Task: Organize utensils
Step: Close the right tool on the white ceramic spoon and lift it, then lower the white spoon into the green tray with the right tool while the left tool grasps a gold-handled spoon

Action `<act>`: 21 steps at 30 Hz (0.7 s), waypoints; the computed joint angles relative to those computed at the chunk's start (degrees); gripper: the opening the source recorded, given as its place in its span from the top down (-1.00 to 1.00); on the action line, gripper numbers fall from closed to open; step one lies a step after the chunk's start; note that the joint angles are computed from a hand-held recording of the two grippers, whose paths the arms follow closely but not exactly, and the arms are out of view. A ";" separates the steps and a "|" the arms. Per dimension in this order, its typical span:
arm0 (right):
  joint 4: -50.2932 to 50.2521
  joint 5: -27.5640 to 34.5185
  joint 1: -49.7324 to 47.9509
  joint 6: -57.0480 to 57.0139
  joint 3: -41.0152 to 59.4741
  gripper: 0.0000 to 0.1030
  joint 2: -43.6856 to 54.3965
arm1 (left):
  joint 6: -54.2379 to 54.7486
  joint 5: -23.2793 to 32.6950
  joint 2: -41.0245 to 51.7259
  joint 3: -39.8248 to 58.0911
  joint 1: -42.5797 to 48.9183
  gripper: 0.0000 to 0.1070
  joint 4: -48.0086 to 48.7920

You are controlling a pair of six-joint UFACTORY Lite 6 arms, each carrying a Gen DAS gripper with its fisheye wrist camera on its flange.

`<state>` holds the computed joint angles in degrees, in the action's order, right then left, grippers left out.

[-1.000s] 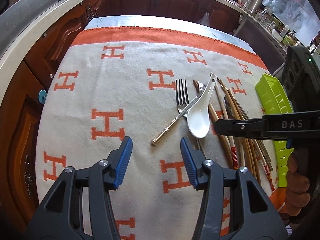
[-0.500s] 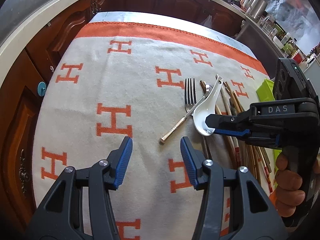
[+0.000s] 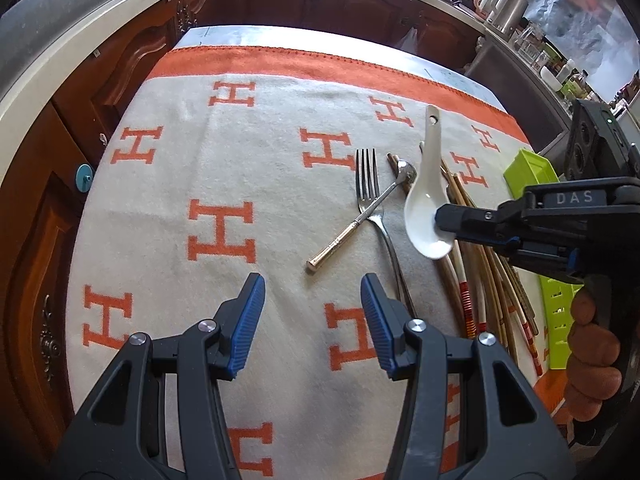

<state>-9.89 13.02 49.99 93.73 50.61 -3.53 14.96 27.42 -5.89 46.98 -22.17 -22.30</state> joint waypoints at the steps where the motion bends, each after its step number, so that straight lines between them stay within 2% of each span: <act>1: -3.43 1.48 0.70 3.39 -1.24 0.94 -2.41 | -0.60 0.09 -0.21 -0.01 -0.28 0.12 0.46; 4: -11.60 7.60 3.50 12.16 -5.45 0.94 -10.78 | -2.76 0.41 -0.51 0.27 -1.28 0.13 2.23; 8: -17.94 21.72 10.24 20.68 -10.73 0.94 -23.80 | -6.24 0.68 -0.34 0.99 -3.25 0.13 5.24; 15: -19.55 51.82 29.02 34.01 -16.42 0.94 -42.41 | -11.39 0.03 5.87 7.20 -7.16 0.13 14.40; 18: -20.29 61.47 38.91 42.39 -19.15 0.93 -49.36 | -14.01 -0.15 10.36 11.09 -9.06 0.13 20.75; 21: -20.05 71.01 48.35 49.74 -19.17 0.93 -52.26 | -14.92 0.40 14.92 14.52 -11.20 0.20 25.77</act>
<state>-29.93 84.03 98.34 143.46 31.44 -55.78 0.04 27.83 9.03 61.49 -33.37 3.47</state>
